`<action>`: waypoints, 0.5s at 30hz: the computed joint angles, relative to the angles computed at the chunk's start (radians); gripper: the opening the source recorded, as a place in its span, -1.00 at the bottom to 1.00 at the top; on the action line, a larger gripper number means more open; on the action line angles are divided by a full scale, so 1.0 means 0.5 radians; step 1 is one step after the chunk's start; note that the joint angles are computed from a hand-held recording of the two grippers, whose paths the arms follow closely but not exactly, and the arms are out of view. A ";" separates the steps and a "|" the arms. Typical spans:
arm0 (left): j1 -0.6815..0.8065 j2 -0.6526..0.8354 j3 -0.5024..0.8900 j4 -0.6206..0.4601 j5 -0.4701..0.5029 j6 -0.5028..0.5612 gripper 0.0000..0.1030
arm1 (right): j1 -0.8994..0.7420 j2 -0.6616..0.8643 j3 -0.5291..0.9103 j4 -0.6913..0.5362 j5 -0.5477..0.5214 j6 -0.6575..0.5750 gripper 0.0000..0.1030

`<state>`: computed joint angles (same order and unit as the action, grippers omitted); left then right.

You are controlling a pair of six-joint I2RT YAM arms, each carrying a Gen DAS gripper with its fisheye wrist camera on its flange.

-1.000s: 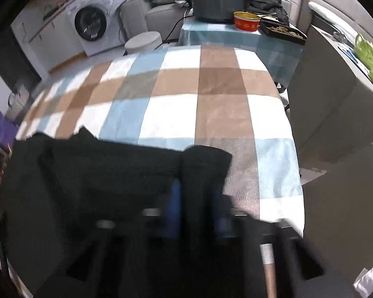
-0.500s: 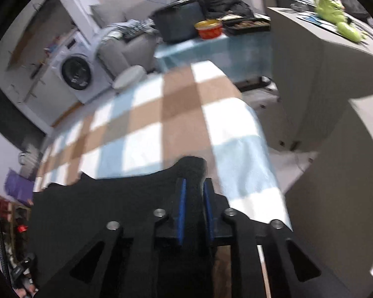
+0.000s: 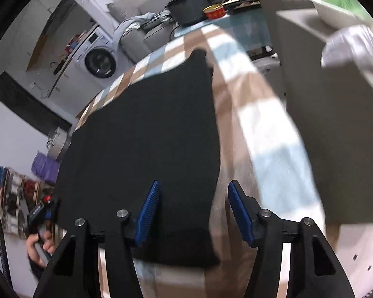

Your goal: Fold small clothes

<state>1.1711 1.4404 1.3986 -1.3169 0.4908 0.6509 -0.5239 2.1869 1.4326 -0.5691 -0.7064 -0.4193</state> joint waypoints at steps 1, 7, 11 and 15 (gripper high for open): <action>0.037 -0.021 -0.023 -0.022 0.011 0.051 0.96 | -0.001 -0.015 -0.050 0.023 -0.016 -0.011 0.12; 0.248 -0.111 -0.101 -0.196 0.090 0.365 0.62 | 0.069 -0.148 -0.279 0.253 -0.001 -0.052 -0.82; 0.364 -0.139 -0.116 -0.292 0.109 0.523 0.55 | -0.011 -0.119 -0.209 0.198 -0.057 -0.076 -0.86; 0.442 -0.162 -0.135 -0.349 0.125 0.668 0.51 | -0.077 -0.051 -0.151 0.194 -0.080 0.042 -0.76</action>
